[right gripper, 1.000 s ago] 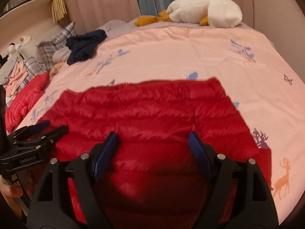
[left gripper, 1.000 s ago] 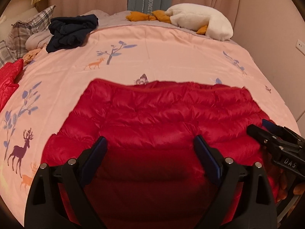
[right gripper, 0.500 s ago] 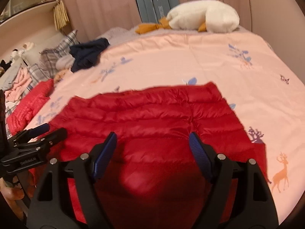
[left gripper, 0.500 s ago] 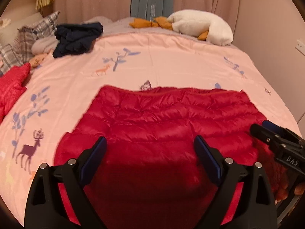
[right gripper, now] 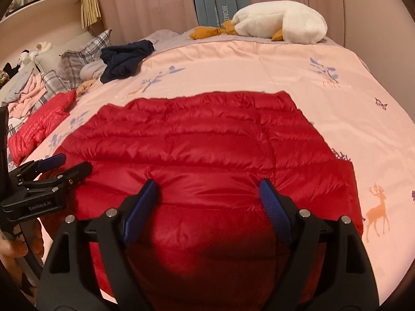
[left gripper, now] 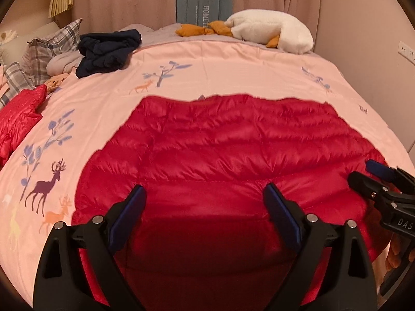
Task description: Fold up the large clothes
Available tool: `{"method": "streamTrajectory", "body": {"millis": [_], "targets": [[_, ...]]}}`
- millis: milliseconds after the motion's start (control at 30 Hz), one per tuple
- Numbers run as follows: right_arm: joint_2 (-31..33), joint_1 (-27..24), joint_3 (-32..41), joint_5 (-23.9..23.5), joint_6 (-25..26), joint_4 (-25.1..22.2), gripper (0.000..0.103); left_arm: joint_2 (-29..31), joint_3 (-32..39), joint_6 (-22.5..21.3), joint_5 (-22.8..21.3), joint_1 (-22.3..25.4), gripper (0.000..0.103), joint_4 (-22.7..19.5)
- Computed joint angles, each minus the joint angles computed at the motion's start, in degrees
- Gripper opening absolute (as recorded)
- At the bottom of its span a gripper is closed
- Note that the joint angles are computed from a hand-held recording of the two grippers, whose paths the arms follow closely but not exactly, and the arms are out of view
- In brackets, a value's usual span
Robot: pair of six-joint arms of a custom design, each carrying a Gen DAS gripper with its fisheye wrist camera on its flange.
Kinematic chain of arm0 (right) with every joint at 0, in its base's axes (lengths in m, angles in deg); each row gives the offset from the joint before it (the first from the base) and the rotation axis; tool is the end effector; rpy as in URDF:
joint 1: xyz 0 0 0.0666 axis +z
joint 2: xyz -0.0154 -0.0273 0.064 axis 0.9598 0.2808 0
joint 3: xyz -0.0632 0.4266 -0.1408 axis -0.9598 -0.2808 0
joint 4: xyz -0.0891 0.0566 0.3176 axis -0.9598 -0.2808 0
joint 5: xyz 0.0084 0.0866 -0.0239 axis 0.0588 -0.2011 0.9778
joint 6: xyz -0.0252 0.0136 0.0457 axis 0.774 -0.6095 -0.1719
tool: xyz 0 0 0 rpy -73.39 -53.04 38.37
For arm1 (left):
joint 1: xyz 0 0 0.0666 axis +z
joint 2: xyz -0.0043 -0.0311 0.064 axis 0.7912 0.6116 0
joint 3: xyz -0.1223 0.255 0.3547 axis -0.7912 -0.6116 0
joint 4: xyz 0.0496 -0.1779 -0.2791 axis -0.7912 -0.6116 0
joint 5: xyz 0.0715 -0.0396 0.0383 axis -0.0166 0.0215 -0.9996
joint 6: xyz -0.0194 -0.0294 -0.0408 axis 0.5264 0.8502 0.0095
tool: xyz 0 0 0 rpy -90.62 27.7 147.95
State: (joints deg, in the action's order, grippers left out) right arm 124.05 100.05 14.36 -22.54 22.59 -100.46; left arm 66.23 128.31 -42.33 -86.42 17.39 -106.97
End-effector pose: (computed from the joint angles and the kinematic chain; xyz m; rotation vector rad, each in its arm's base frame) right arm 0.4970 0.2371 0.4578 -0.0140 2.2934 0.1735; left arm 0.5274 -0.3559 0.4687 0.1953 2.3311 -0.1082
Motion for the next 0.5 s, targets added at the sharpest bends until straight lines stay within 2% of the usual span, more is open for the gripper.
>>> {"method": "streamTrajectory", "body": {"millis": [167,267,500], "targets": [[0.0,-0.2,0.1,-0.4,-0.4,-0.9,0.084,-0.2,-0.2,0.6,0.1,-0.1,0.093,-0.2],[-1.8,-0.1,-1.2,-0.8,-1.5,0.5,0.084,-1.9,-2.1,1.6,0.2,-0.1,0.093,1.0],[-5.8,0.1,-4.2,2.0,-1.4,2.3,0.084,-5.8,-6.8,2.3,-3.2,0.1,0.093,3.2]]}}
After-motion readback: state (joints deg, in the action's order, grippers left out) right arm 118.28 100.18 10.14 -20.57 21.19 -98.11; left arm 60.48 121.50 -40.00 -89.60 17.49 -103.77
